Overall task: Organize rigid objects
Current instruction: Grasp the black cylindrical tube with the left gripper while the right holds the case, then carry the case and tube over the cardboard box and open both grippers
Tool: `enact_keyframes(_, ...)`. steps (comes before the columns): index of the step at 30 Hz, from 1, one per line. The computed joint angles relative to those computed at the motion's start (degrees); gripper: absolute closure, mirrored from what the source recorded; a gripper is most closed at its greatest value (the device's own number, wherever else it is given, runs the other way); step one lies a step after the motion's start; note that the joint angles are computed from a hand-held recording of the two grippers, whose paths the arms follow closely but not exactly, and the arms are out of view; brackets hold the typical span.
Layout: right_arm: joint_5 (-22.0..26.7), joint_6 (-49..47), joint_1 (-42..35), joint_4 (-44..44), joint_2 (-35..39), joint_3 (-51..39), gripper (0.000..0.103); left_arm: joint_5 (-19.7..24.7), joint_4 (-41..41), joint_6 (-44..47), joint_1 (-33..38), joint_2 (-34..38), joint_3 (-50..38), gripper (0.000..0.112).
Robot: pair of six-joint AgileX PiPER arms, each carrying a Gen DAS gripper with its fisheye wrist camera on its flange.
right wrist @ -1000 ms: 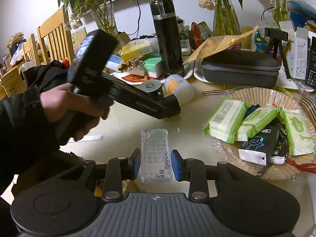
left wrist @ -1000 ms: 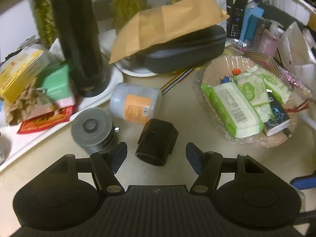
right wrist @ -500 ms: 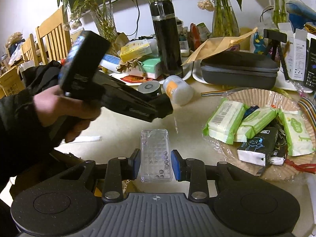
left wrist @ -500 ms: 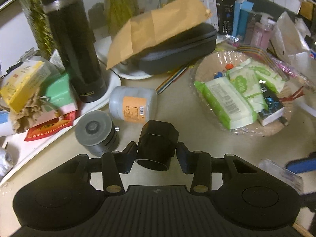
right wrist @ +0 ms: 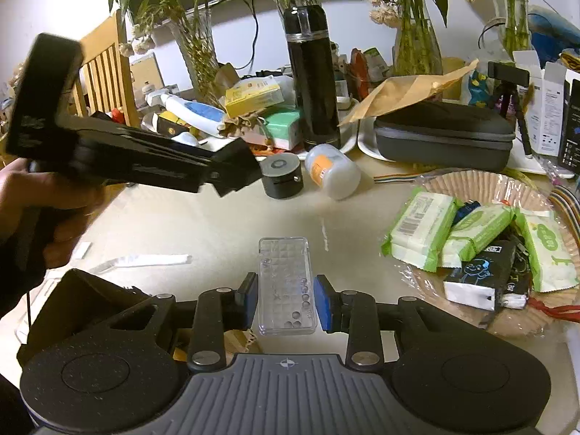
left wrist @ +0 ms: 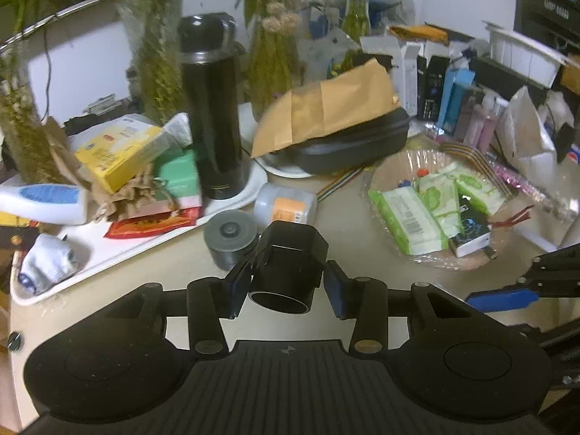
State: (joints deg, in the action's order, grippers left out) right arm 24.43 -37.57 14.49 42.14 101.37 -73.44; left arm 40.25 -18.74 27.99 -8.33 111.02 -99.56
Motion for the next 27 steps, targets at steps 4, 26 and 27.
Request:
enact_keyframes(4, 0.25, -1.60, -0.11, 2.28, 0.05, -0.10, 0.067, -1.22, -1.74, 0.93, 1.39, -4.30, 5.00, 0.069)
enact_keyframes(26, -0.54, -8.80, 1.00, 9.33, -1.38, 1.04, 0.067, -7.47, -11.49, 5.17, 7.30, -23.96, 26.78, 0.069)
enact_keyframes(27, -0.52, -9.68, 0.98, 10.16, -1.69, 1.42, 0.067, -7.92, -12.23, 5.86, 7.56, -24.86, 27.86, 0.069)
